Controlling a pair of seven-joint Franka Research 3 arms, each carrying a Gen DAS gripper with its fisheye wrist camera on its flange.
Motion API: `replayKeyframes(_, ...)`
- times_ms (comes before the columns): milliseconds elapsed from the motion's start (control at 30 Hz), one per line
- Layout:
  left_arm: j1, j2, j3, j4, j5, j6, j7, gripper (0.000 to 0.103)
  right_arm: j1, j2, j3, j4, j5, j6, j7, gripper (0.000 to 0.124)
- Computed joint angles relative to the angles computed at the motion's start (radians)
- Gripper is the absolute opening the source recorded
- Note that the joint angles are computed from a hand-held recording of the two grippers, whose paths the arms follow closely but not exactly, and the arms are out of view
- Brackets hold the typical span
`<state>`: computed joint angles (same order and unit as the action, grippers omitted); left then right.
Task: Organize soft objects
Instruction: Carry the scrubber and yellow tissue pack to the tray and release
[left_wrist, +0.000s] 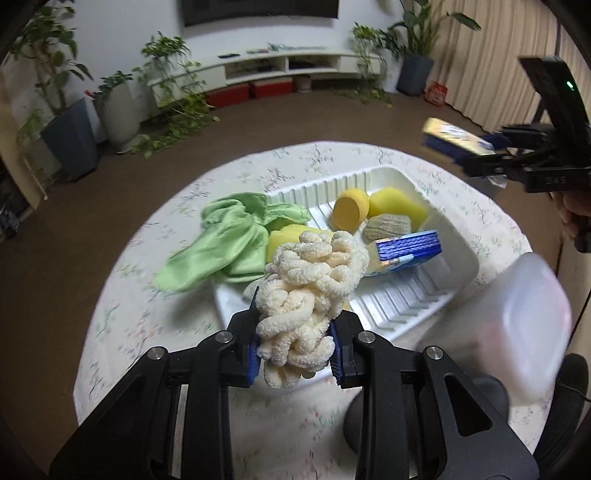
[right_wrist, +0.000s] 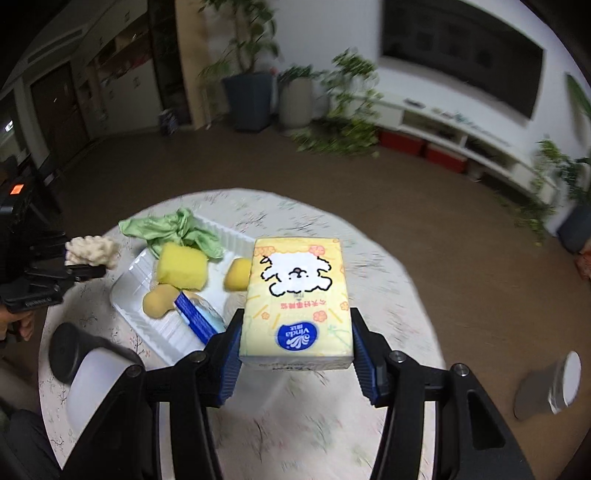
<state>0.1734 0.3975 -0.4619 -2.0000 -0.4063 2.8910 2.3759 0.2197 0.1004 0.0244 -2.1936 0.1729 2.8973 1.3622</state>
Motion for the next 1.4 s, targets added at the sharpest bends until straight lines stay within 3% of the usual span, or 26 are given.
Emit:
replayKeyframes(300,-0.040,0.124,0.033,0.121,0.097,-0.076,-0.026,0.027,0.014,0.217,0.053,0.237,0.063,-0.119,-0.191,0.055)
replayKeyframes(600,0.011,0.151,-0.014,0.135,0.072,-0.089,-0.015,0.031,0.051,0.308,0.034,0.334,0.045,-0.189,-0.238,0.055)
replayKeyframes(700,0.026,0.153,-0.026,0.128,0.055,-0.075,-0.005,0.048,0.056,0.317,0.028,0.338,0.039,-0.192,-0.230,0.055)
replayKeyframes(767,0.030,0.152,-0.033,0.121,0.050,-0.062,-0.001,0.066,0.053,0.317,0.029,0.336,0.042,-0.191,-0.229,0.055)
replayKeyframes(900,0.035,0.139,-0.046,0.092,0.054,-0.030,0.007,0.072,0.044,0.300,0.036,0.312,0.058,-0.175,-0.239,0.059)
replayKeyframes(1100,0.071,0.121,-0.086,0.053,0.042,0.014,0.012,0.078,0.023,0.266,0.053,0.267,0.106,-0.120,-0.276,0.077)
replayKeyframes(1233,0.115,0.112,-0.131,0.033,0.019,0.043,0.026,0.100,0.011,0.240,0.063,0.238,0.143,-0.089,-0.300,0.086)
replayKeyframes(1400,0.170,0.097,-0.184,0.006,-0.004,0.101,0.018,0.103,-0.008,0.211,0.074,0.203,0.203,-0.043,-0.319,0.103)
